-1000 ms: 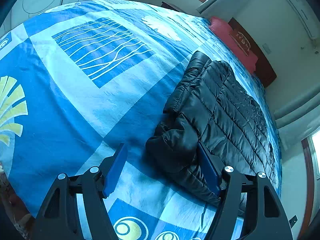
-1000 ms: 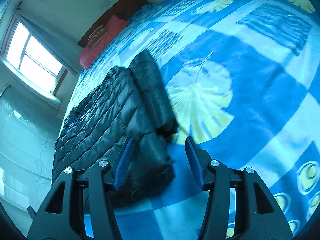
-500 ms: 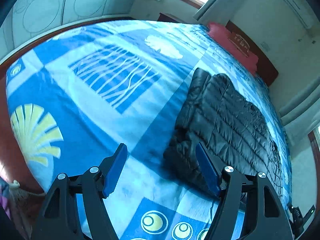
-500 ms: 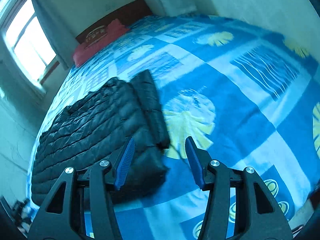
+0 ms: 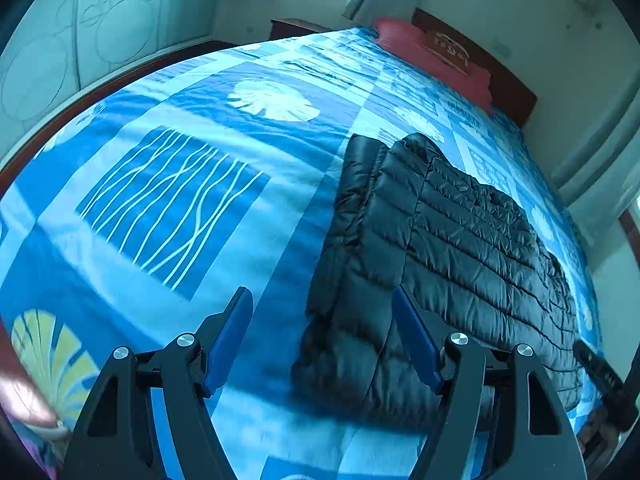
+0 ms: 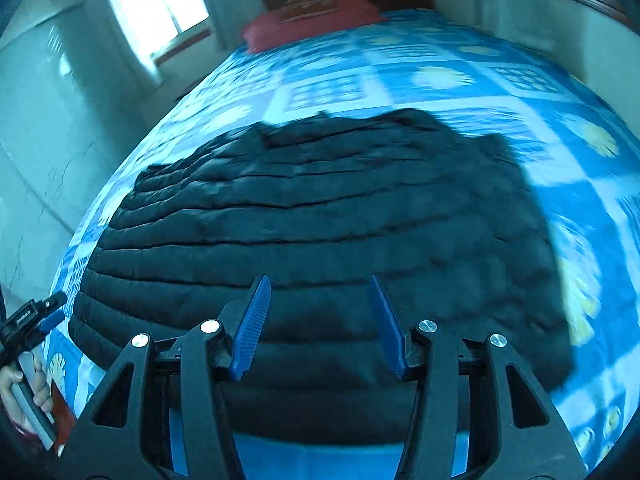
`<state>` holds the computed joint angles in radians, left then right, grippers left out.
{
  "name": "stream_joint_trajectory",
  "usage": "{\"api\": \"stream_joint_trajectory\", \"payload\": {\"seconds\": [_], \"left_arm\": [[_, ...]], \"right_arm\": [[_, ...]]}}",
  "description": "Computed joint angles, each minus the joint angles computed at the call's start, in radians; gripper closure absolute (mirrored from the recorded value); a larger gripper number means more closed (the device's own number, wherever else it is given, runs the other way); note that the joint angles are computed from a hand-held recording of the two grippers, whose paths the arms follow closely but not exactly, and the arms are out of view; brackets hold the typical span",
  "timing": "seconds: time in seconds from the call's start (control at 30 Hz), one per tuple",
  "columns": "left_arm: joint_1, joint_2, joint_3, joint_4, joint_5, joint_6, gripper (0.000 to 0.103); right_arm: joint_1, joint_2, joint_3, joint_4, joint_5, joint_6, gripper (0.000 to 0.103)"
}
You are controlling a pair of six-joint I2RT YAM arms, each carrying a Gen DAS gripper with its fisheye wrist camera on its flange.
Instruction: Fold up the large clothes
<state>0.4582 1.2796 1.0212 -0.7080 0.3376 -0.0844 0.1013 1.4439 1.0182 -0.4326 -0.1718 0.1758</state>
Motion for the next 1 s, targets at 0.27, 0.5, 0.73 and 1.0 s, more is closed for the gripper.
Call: {"api": "stream_joint_trajectory", "payload": {"seconds": [0.27, 0.5, 0.73, 1.0], "left_arm": [[-0.066, 0.134, 0.083, 0.037, -0.024, -0.019, 0.032], [-0.102, 0.239, 0.163, 0.04, -0.036, -0.006, 0.032], [-0.141, 0.32, 0.245, 0.029, -0.039, 0.019, 0.032], [-0.169, 0.404, 0.315, 0.001, -0.038, 0.041, 0.032]], "right_arm": [[0.16, 0.249, 0.248, 0.01, 0.103, 0.051, 0.052], [0.202, 0.422, 0.368, -0.02, 0.155, 0.058, 0.052], [0.225, 0.448, 0.35, 0.016, 0.205, 0.053, 0.051], [0.235, 0.445, 0.323, 0.055, 0.226, 0.051, 0.051]]}}
